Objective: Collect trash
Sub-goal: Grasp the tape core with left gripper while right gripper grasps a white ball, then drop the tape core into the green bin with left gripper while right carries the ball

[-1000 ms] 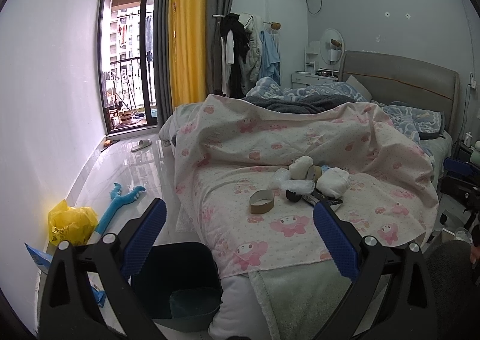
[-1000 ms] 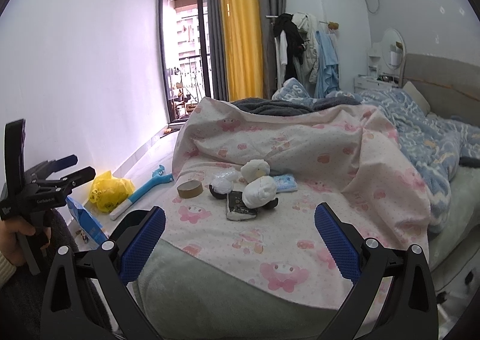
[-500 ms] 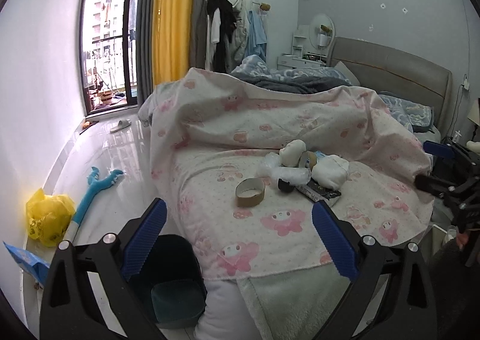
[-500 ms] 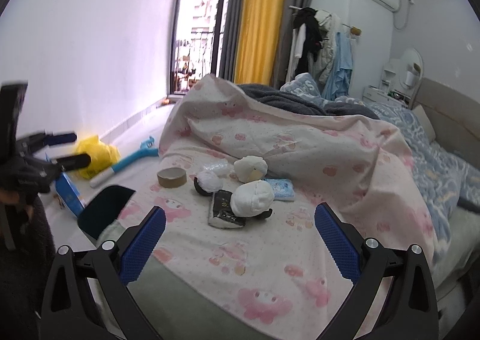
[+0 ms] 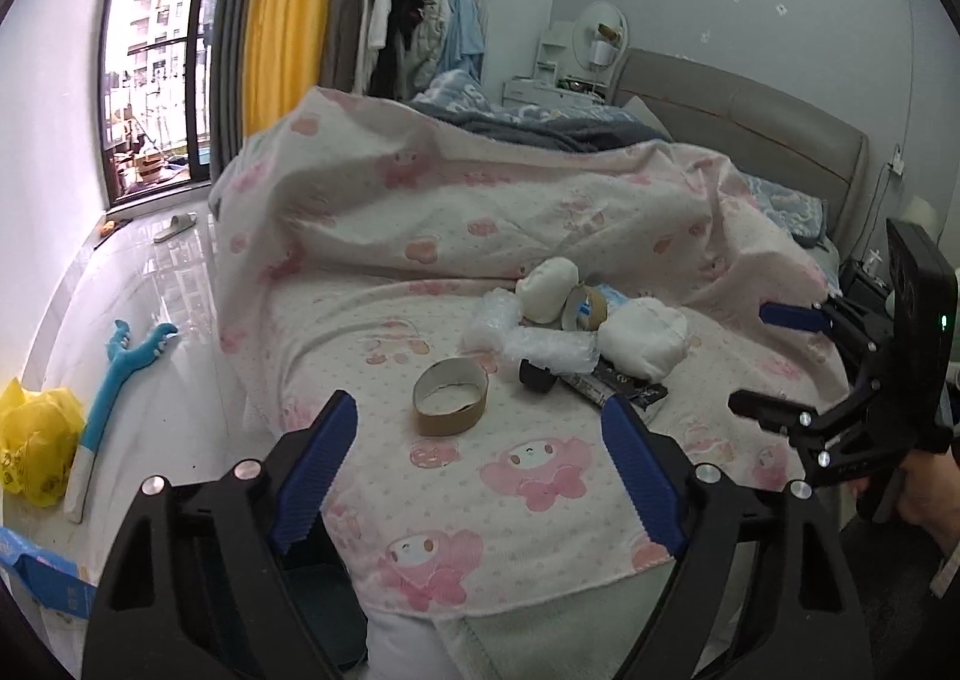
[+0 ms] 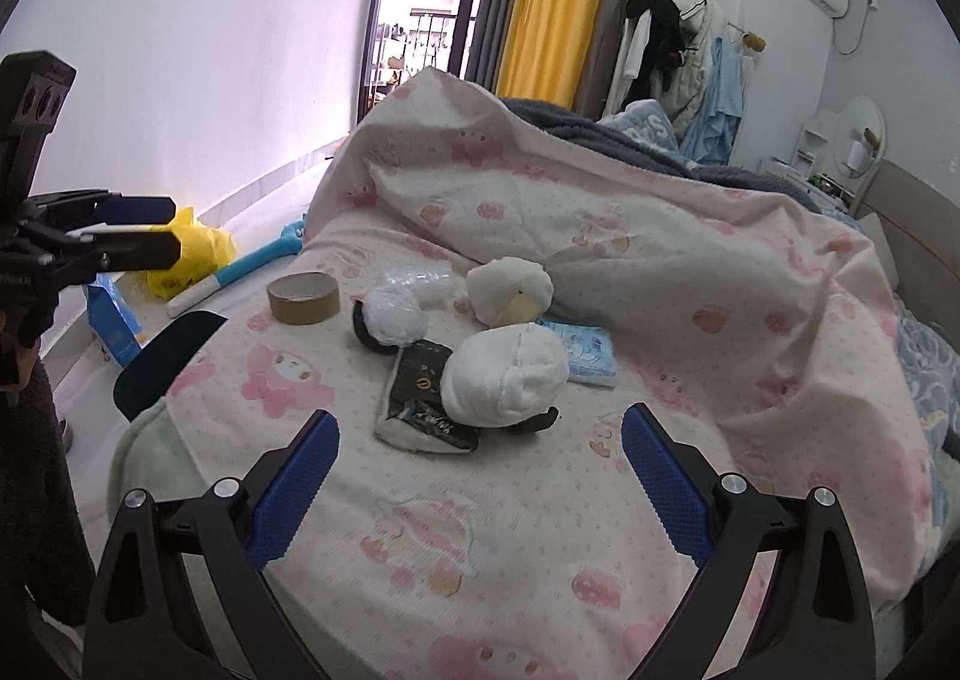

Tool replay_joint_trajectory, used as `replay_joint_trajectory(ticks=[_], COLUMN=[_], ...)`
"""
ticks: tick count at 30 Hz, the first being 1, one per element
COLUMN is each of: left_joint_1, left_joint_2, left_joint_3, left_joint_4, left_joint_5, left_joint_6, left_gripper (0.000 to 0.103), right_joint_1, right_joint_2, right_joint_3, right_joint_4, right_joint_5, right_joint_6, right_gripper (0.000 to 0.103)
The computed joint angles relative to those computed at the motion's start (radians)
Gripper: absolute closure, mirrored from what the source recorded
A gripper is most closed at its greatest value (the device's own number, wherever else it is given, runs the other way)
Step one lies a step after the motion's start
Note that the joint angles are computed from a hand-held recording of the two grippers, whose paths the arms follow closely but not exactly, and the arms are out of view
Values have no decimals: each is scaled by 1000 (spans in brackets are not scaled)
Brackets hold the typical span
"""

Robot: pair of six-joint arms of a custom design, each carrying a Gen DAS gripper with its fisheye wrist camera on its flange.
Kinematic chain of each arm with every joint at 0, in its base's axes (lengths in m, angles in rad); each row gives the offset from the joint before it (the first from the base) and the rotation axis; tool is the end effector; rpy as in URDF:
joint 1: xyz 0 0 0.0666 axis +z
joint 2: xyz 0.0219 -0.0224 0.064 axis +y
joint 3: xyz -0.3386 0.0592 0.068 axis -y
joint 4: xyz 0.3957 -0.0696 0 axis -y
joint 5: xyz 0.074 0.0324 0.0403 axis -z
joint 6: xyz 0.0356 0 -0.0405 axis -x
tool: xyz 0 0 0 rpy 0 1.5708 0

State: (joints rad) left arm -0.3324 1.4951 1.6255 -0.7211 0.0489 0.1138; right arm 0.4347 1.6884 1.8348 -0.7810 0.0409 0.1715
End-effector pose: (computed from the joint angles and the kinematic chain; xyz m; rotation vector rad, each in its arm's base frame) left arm 0.5167 -0.1806 0.4636 0.2657 2.1608 -0.3089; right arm 0.5529 0.2547 0.4515 -0.6368 2.1128 0.1016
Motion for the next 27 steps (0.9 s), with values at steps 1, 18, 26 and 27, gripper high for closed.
replay_joint_trajectory(ticks=[1, 18, 26, 27], left_joint_1=[1, 33, 34, 37], left_joint_2=[17, 253, 323, 325], left_joint_3=[7, 213, 291, 293], left_joint_4=[-2, -95, -152, -153], left_joint_5=[8, 87, 67, 78], left_joint_6=[-11, -60, -59, -54], left_gripper=[18, 37, 55, 55], right_joint_1=[-5, -9, 4, 5], right_joint_2=[12, 171, 264, 278], right_joint_3=[11, 178, 306, 325], right_joint_4=[-1, -55, -125, -139], right_joint_5=[-9, 9, 82, 86], right_joint_6=[-2, 28, 41, 43], right_gripper=[7, 18, 28, 30])
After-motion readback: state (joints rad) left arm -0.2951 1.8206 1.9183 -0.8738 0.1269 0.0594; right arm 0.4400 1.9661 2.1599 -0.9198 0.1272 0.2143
